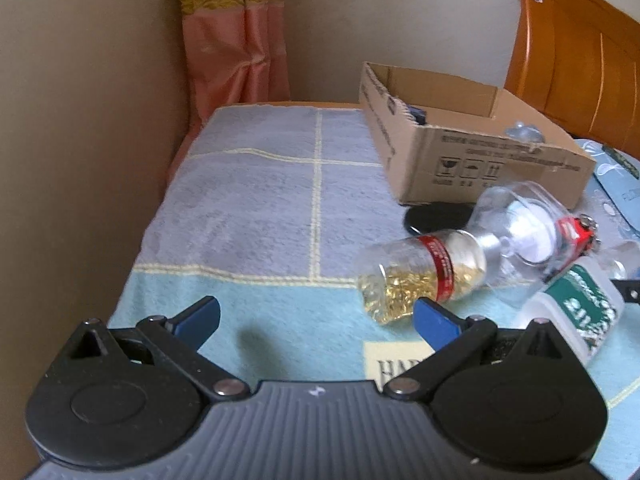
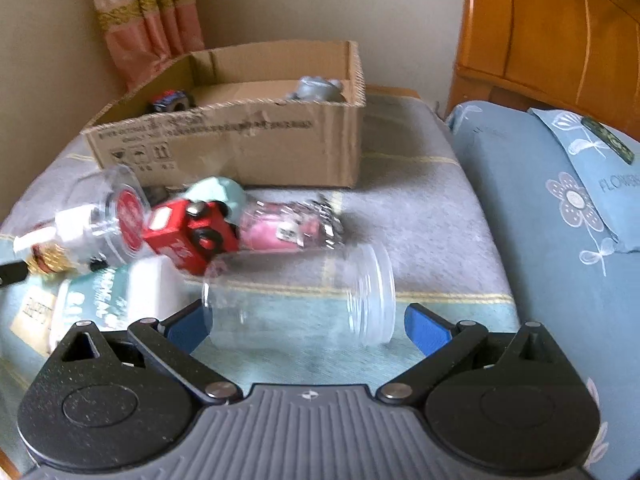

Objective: Organize rigid objects
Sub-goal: 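Grasp the capsule bottle with the left gripper while the right gripper grasps the clear jar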

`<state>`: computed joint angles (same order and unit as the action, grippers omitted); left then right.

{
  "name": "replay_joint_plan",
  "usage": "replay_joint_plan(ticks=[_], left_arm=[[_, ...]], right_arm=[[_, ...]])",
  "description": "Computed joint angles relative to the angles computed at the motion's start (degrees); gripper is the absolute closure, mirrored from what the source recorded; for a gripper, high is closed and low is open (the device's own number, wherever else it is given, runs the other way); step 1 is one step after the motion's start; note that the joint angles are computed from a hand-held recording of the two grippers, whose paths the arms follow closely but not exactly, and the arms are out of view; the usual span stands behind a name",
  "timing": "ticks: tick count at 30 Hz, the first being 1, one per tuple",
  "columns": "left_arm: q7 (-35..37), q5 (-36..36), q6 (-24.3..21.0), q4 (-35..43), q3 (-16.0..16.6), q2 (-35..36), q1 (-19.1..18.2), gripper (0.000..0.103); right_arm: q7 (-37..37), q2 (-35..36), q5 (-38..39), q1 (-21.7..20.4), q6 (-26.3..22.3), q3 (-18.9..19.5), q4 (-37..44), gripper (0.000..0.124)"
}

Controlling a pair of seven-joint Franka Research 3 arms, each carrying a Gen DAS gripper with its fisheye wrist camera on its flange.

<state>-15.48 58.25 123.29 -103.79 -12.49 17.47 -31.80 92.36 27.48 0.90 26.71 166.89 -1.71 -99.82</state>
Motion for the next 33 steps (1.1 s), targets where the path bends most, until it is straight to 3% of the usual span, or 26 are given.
replay_joint_plan(ticks=[3, 6, 11, 14, 18, 22, 25, 33], left_arm=[[1.2, -0.1, -2.0, 0.7, 0.3, 0.3, 0.1, 0.001], [1.6, -0.4, -2.6, 0.7, 0.3, 0.1, 0.2, 0.001], [4.7, -1.1, -0.9, 0.3, -0.5, -0.1, 0.3, 0.001], [6.6, -1.4, 1.9, -0.3, -0.9, -0.2, 0.2, 0.001], [8.0, -1.3, 9.4, -0.7, -1.0, 0.3, 0.5, 0.001], [9.6, -1.3, 11.8, 2.2, -0.1, 3.2, -0.3, 0.001], [12.2, -1.8, 7.6, 6.1, 0.8, 6.1, -2.3, 0.001], [10.7, -0.8, 7.8, 7.8, 2.9, 7.6, -3.3, 0.001]], right_arm=[[-0.4, 0.4, 0.0, -0.5, -1.2, 0.0, -0.1, 0.021], [-0.4, 0.4, -2.1, 0.8, 1.1, -1.6, -1.5, 0.021], [-5.9, 0.4, 0.4, -2.5, 3.6, 2.0, -2.5, 0.021], [-9.1, 0.4, 2.4, -3.7, 4.8, 3.4, -3.0, 0.021], [-12.7, 0.1, 5.0, -4.8, 6.8, 4.8, -4.1, 0.021], [-15.4, 0.0, 7.1, -5.3, 7.4, 5.5, -4.4, 0.021], [-17.0, -0.1, 8.3, -5.7, 7.2, 5.9, -4.5, 0.021], [-21.5, -0.1, 11.5, -7.4, 8.4, 8.1, -5.0, 0.021]])
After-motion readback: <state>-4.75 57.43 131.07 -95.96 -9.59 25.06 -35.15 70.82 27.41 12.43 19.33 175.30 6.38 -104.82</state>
